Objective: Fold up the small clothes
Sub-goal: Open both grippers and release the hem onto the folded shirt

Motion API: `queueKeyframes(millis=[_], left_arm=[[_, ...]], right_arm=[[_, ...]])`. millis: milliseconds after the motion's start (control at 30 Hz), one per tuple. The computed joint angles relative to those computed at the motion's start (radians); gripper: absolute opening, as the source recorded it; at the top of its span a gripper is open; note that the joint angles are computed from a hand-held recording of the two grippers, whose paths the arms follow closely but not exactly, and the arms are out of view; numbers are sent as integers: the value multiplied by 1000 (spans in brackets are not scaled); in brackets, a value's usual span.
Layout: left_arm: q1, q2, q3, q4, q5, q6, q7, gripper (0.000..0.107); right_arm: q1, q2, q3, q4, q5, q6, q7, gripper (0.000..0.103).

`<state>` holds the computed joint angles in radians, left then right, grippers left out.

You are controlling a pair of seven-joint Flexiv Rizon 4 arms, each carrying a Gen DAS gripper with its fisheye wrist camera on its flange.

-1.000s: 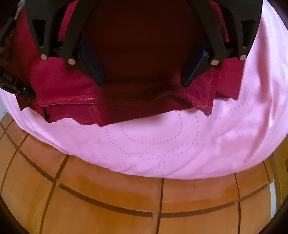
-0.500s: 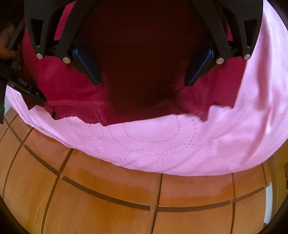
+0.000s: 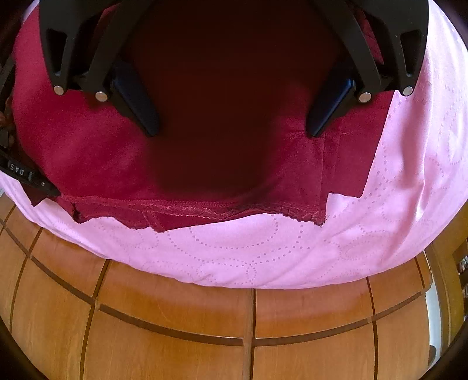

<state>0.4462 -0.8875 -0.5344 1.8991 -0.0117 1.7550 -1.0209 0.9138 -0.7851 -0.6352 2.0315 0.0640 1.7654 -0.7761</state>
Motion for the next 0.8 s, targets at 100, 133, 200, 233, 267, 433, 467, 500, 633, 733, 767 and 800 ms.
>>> queueKeyframes(millis=[100, 133, 200, 233, 267, 433, 467, 500, 633, 733, 767, 800], left_arm=[[-18, 23, 25, 17, 3, 17, -8, 101], [-12, 34, 22, 33, 13, 26, -7, 101], [35, 44, -21, 70, 42, 41, -5, 101], [83, 41, -70, 102, 67, 59, -7, 101], [124, 35, -110, 125, 90, 70, -10, 100], [312, -10, -283, 256, 223, 135, -44, 100], [342, -24, -309, 275, 248, 140, -54, 100], [371, -42, -334, 292, 272, 146, -60, 100], [410, -60, -341, 351, 342, 211, -89, 100], [430, -77, -336, 372, 391, 220, -102, 98], [443, -89, -342, 377, 405, 215, -100, 93], [453, -97, -347, 379, 414, 214, -99, 90]], right_arm=[[15, 26, 12, 50, 63, 97, -11, 52], [48, 34, -10, 68, 94, 96, -12, 52], [108, 70, -33, 124, 159, 117, -2, 52], [125, 92, -24, 155, 191, 150, 0, 52], [135, 109, -11, 178, 217, 176, -5, 52], [254, 171, -17, 283, 364, 235, -44, 61], [280, 183, -20, 306, 400, 250, -42, 62], [292, 196, -11, 323, 429, 266, -39, 62], [233, 272, 120, 369, 487, 346, -41, 62], [273, 309, 134, 395, 556, 342, -71, 62], [264, 323, 169, 407, 581, 355, -61, 62], [228, 331, 222, 411, 591, 375, -47, 62]])
